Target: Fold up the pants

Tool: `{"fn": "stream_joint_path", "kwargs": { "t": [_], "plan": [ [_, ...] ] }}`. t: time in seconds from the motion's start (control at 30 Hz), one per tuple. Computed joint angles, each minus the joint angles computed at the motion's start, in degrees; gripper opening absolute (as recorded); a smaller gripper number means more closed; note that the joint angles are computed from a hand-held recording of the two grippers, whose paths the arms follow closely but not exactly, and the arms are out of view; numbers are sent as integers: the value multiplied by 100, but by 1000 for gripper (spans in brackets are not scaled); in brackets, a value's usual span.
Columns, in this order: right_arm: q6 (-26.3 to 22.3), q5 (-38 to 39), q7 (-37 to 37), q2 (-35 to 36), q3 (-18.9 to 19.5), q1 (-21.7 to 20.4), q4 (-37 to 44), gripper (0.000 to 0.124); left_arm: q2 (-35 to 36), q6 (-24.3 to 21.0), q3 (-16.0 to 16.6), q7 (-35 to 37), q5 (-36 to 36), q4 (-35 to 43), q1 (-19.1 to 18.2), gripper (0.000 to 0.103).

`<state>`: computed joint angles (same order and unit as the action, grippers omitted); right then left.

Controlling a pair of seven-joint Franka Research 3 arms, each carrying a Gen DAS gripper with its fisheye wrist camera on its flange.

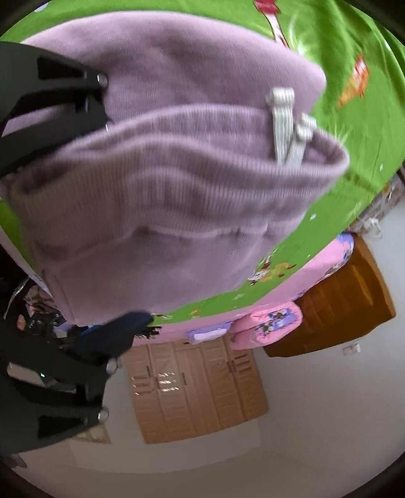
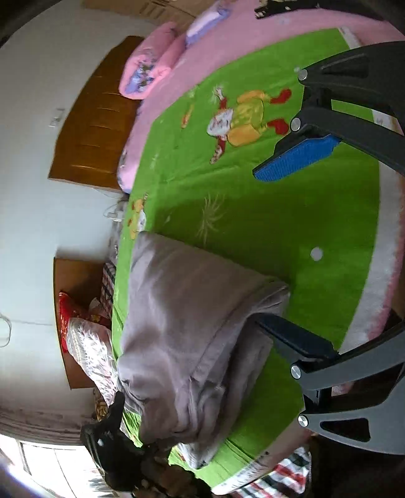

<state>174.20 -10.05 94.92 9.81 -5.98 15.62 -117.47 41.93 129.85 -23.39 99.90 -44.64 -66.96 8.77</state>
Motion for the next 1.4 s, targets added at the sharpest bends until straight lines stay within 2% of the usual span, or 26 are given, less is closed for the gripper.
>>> {"fn": "stream_joint_path", "kwargs": {
  "t": [0.1, 0.13, 0.17, 0.23, 0.27, 0.3, 0.33, 0.4, 0.5, 0.57, 0.6, 0.67, 0.77, 0.8, 0.83, 0.9, 1.0, 1.1, 1.13, 1.2, 1.23, 1.27, 1.33, 1.37, 1.4],
  "plan": [
    [21, 435, -540, 234, 320, -177, 212, 84, -68, 89, 41, 24, 138, -62, -86, 96],
    [48, 318, -467, 163, 261, -135, 57, 83, -104, 145, 45, 40, 159, -109, -103, 96],
    [119, 207, -371, 218, 46, 79, 102, 83, -167, 169, 49, 54, 162, -181, -81, 94],
    [15, -580, 311, 290, -650, 675, 143, 83, -320, 259, 369, -340, 643, -293, -306, 58],
    [-13, -878, 607, 314, -826, 832, 141, 83, -332, 259, 527, -563, 991, -224, -462, 26],
    [-11, -923, 705, 360, -802, 799, 184, 83, -439, 318, 488, -487, 1066, -323, -426, 23],
    [-14, -932, 779, 369, -772, 752, 193, 83, -555, 366, 404, -344, 1073, -368, -377, 23],
    [-30, -1356, 1277, 402, -1043, 932, 239, 83, -712, 481, 270, -24, 1122, -256, -389, 21],
    [-96, -1377, 1392, 376, -885, 756, 244, 83, -957, 512, -184, 877, 527, -8, -166, 21],
    [-92, -1318, 1315, 334, -711, 602, 204, 85, -1425, 680, -252, 1518, 43, -516, 63, 21],
    [2, -1325, 1280, 295, -659, 548, 135, 85, -1593, 839, -207, 1594, -3, -764, 91, 21],
    [100, -1285, 1185, 278, -580, 473, 85, 86, -1892, 1078, 252, 1247, -35, -1518, 81, 21],
    [46, -748, 588, 357, -167, 155, 106, 86, -1686, 1021, 730, 509, 110, -2090, 43, 22],
    [49, -646, 531, 345, -160, 163, 96, 86, -1654, 1114, 635, 701, -251, -2354, 176, 23],
    [34, -534, 420, 343, -123, 139, 97, 86, -1670, 1363, 339, 1282, -1014, -2589, 457, 23],
    [-5, -366, 274, 342, -101, 133, 109, 86, -1770, 1518, 272, 1618, -1523, -2747, 524, 23],
    [-50, -496, 402, 344, -318, 331, 141, 86, -1856, 1597, 503, 1486, -1334, -2779, 285, 23],
    [-80, -1156, 982, 289, -766, 728, 133, 86, -2157, 1647, 617, 1431, -1082, -2932, 142, 23],
    [-100, -1168, 1003, 292, -704, 672, 123, 86, -2180, 1617, 676, 1313, -963, -2933, 82, 23],
    [-82, -560, 578, 329, -215, 226, 91, 87, -2048, 1548, 760, 1132, -857, -2875, 25, 23],
    [-109, 12, 140, 343, 157, -101, 96, 87, -1995, 1537, 611, 1373, -1279, -2942, 214, 24],
    [-164, 291, -115, 353, 328, -251, 123, 87, -1940, 1505, 550, 1603, -1601, -2948, 327, 25],
    [-407, 783, -732, 299, 595, -456, 179, 88, -2073, 1614, 613, 1651, -1641, -3084, 263, 29],
    [-654, 1303, -1373, 214, 911, -723, 208, 88, -2157, 1736, 698, 1550, -1499, -3167, 181, 34],
    [-895, 1871, -2002, 113, 1168, -945, 223, 88, -2303, 1956, 836, 1172, -1052, -3279, 1, 50]
  ]
}}
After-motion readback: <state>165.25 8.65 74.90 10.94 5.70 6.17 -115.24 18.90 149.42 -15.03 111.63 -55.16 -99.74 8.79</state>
